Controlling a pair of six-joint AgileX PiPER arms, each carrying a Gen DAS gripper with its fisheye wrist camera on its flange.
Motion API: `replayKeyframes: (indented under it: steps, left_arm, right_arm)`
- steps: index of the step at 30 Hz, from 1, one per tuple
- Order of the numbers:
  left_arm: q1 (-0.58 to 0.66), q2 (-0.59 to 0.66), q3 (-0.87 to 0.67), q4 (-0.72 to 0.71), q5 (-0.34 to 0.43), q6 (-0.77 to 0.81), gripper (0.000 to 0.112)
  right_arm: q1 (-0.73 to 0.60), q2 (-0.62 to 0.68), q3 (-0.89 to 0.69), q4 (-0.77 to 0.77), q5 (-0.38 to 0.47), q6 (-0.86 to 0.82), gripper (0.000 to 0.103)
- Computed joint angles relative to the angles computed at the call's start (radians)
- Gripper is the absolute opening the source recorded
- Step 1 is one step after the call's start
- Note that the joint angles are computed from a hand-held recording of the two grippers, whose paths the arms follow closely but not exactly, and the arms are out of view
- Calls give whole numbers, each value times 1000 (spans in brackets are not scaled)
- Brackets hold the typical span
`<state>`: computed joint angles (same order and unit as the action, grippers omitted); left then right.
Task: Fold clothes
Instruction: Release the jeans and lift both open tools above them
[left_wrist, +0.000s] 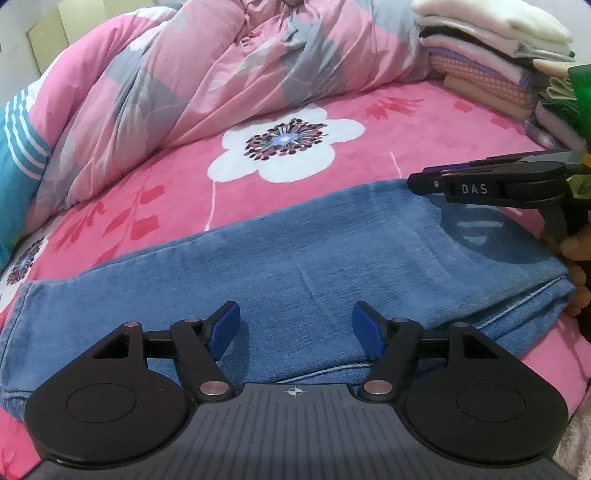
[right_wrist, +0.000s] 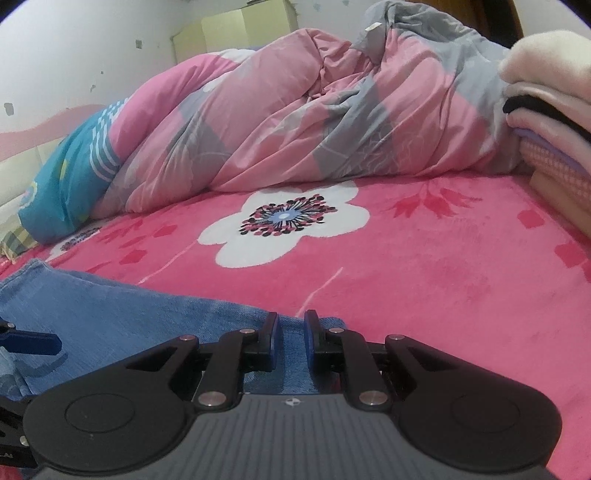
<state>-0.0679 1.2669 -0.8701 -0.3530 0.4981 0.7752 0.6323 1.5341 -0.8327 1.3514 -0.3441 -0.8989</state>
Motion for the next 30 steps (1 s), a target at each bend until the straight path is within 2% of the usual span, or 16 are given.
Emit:
replayKeyframes:
  steps: [6, 9, 13, 16, 19, 22, 27, 30]
  left_arm:
    - [0, -8, 2, 5, 1, -11, 68]
    - [40, -32, -9, -37, 51, 32, 68]
    - [236, -111, -44, -227, 211, 204, 68]
    - [471, -161, -120, -349, 355, 338, 68]
    - [715, -153, -188, -457, 434, 460, 68]
    - [878, -94, -252, -525, 437, 527, 68]
    - [966, 12, -364, -617, 353, 591, 67]
    - [975, 79, -419, -650, 462, 617, 67]
  right_arm:
    - [4, 2, -1, 7, -5, -8, 15]
    - [0, 1, 5, -22, -2, 25, 15]
    - [0, 0, 11, -50, -4, 57, 15]
    - [15, 5, 6, -20, -27, 21, 15]
    - [46, 17, -11, 54, -72, -70, 15]
    - [48, 18, -15, 69, -73, -91, 16]
    - [48, 19, -30, 117, -62, -153, 22]
    - [57, 23, -41, 154, -69, -204, 26]
